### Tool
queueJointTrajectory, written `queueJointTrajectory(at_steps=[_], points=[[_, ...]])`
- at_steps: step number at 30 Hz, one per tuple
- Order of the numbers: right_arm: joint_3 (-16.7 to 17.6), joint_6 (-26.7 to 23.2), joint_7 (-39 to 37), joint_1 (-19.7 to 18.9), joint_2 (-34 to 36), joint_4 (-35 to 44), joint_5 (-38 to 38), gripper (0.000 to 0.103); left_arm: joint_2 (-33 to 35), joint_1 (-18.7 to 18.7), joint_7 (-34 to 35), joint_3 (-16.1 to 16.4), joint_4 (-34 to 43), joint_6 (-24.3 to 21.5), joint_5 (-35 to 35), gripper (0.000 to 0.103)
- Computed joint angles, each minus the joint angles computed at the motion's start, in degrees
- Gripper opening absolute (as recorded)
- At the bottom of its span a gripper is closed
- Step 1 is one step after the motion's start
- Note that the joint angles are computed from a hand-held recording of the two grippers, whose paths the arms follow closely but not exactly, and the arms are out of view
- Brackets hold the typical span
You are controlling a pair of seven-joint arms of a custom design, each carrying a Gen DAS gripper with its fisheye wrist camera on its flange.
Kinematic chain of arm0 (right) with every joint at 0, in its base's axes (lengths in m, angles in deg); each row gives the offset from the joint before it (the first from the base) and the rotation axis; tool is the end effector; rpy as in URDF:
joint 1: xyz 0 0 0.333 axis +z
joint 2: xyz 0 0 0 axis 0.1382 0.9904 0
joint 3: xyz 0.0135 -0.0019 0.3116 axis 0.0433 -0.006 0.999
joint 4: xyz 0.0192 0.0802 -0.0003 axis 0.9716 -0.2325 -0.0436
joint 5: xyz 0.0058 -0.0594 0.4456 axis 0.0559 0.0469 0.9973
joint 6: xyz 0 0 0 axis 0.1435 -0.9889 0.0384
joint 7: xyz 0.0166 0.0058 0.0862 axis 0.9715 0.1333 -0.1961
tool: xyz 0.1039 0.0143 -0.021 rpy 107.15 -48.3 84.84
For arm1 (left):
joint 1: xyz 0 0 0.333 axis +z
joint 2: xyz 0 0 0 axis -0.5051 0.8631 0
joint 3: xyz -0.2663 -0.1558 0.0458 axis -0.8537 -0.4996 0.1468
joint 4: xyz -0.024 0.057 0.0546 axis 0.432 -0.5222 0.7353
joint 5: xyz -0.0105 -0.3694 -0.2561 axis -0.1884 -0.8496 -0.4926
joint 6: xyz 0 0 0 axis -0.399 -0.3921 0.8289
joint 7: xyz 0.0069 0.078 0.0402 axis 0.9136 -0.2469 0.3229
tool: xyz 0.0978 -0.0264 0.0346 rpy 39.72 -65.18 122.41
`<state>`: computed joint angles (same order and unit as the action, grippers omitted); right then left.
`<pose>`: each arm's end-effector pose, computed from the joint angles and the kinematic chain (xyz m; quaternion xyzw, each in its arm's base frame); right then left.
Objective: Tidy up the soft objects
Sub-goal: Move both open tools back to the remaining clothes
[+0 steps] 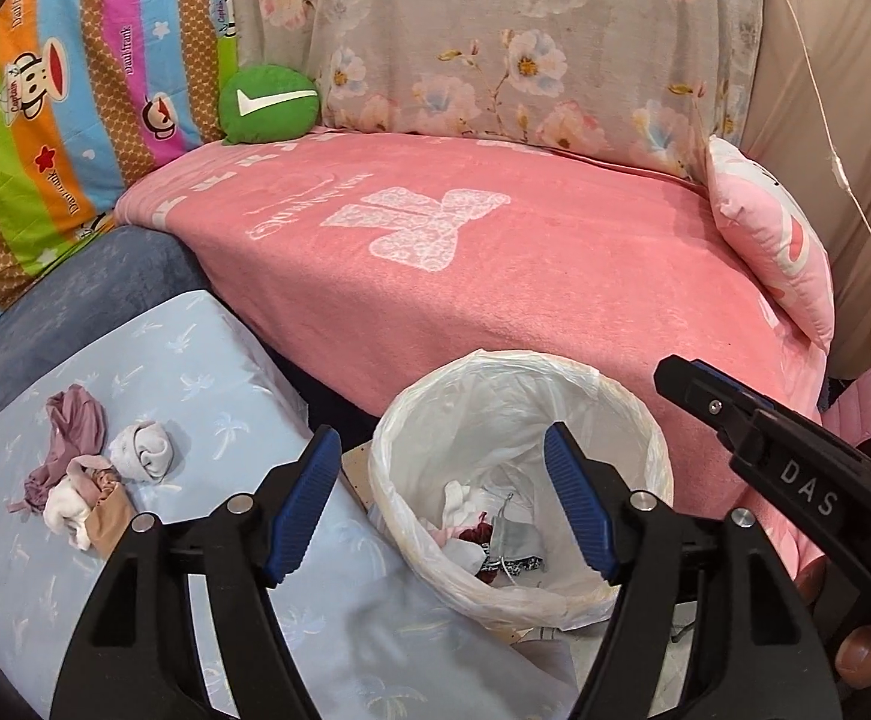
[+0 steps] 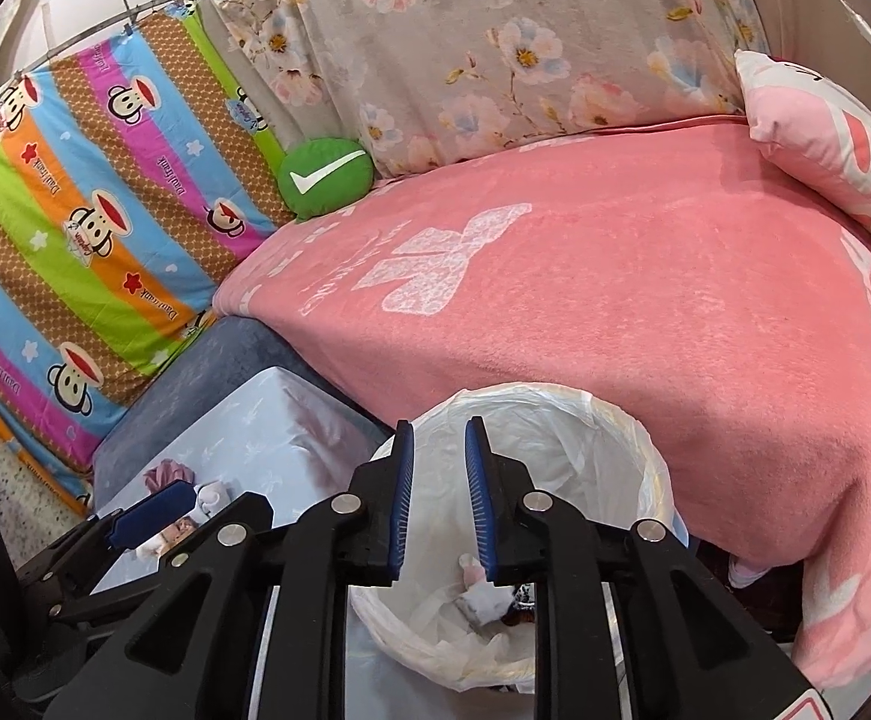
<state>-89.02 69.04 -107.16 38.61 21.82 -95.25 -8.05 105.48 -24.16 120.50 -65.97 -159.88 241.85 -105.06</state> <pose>0.6488 0.3524 0.3456 -0.4008 0.7844 -0.2790 0.3824 0.7294 -0.0936 0.3555 -0.4081 0.8104 -0.3867 0.1650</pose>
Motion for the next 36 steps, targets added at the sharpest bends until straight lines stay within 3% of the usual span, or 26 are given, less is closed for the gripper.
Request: queueJointTrajectory(at_steps=[19,36], points=[[-0.2,-2.0,-13.2,2.8,5.5,7.6,9.2,0.034,1.0,2.5,-3.0,1.1,1.1,-0.3,-0.1,0.067],[-1.5,-4.0,-35.3,7.0,19.4,27.3,24.9,0.042,5.3,6.1,-11.4,3.6,5.5,0.6,4.2,0.067]])
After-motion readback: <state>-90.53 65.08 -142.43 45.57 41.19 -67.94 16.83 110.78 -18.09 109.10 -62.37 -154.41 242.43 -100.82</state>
